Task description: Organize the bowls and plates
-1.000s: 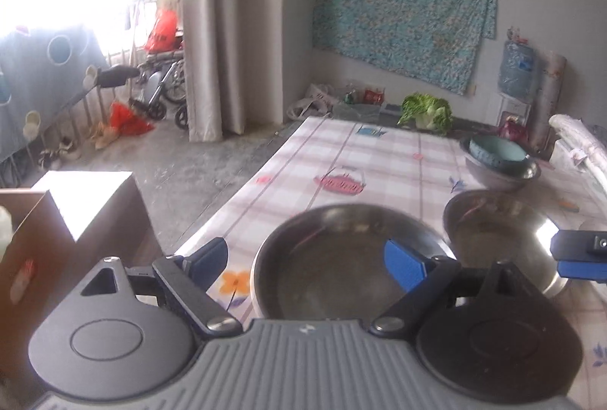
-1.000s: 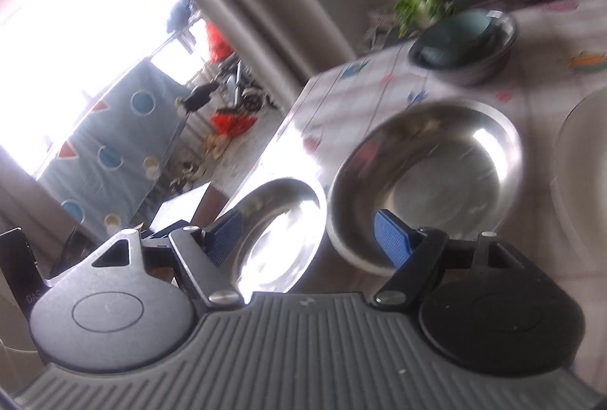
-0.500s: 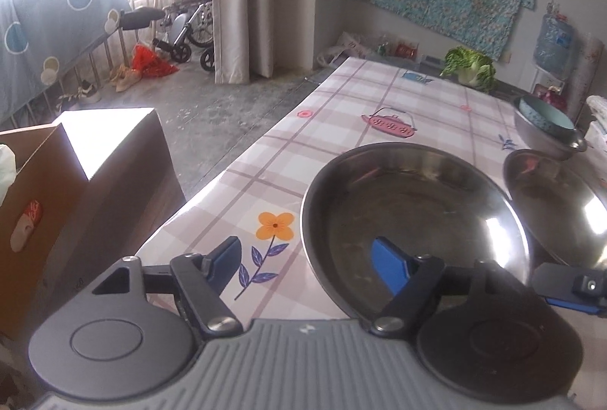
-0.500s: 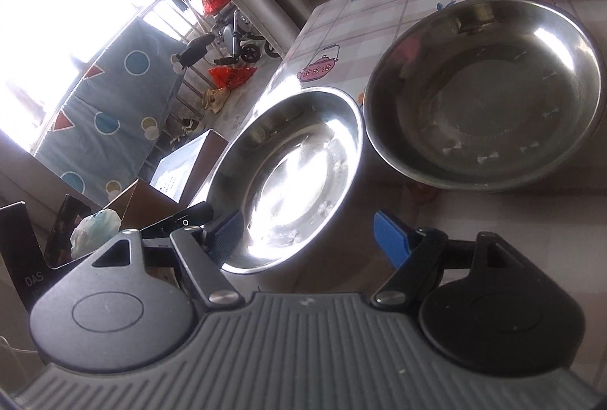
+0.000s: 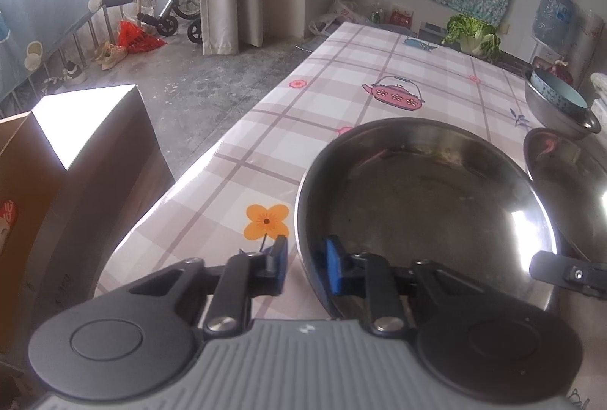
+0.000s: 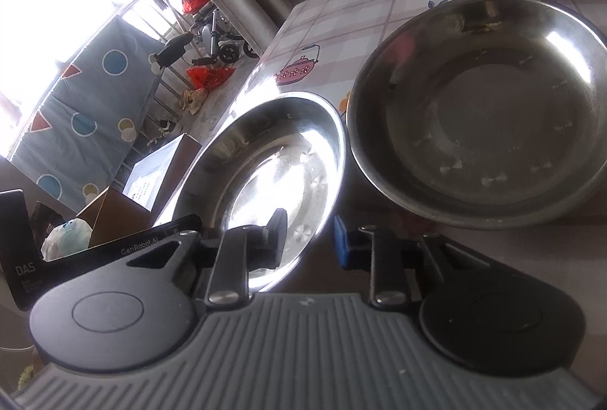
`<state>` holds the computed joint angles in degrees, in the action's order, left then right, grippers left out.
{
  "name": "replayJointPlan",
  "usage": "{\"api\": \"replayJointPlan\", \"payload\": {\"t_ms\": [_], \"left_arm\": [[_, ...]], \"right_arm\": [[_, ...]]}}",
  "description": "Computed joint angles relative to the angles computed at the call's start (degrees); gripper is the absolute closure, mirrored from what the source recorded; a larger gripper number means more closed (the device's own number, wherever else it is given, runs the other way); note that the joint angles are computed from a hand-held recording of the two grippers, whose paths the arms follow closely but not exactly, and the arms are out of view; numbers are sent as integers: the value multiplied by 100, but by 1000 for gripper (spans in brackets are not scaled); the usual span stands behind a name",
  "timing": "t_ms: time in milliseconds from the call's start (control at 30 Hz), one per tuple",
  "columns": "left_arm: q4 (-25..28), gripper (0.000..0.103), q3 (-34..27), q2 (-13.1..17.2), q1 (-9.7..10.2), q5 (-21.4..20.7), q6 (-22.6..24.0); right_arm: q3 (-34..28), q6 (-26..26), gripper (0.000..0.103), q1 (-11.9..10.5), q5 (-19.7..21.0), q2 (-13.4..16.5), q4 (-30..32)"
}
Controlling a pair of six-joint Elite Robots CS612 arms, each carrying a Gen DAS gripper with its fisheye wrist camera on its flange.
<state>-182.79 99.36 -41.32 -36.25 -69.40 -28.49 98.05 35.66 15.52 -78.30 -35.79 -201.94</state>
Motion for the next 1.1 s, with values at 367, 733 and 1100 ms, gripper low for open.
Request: {"api": "replayJointPlan", "payload": {"t_ms": [367, 733, 1100], "left_arm": [[58, 87, 168, -167, -46, -229, 158], [-997, 86, 701, -158, -238, -206, 602], [-1732, 82, 1001, -70, -521, 341, 570]], "right_arm": [[223, -246, 89, 16, -172, -139, -49], [795, -303, 89, -82, 191, -309, -392], [943, -535, 89, -176, 471, -315, -536]]}}
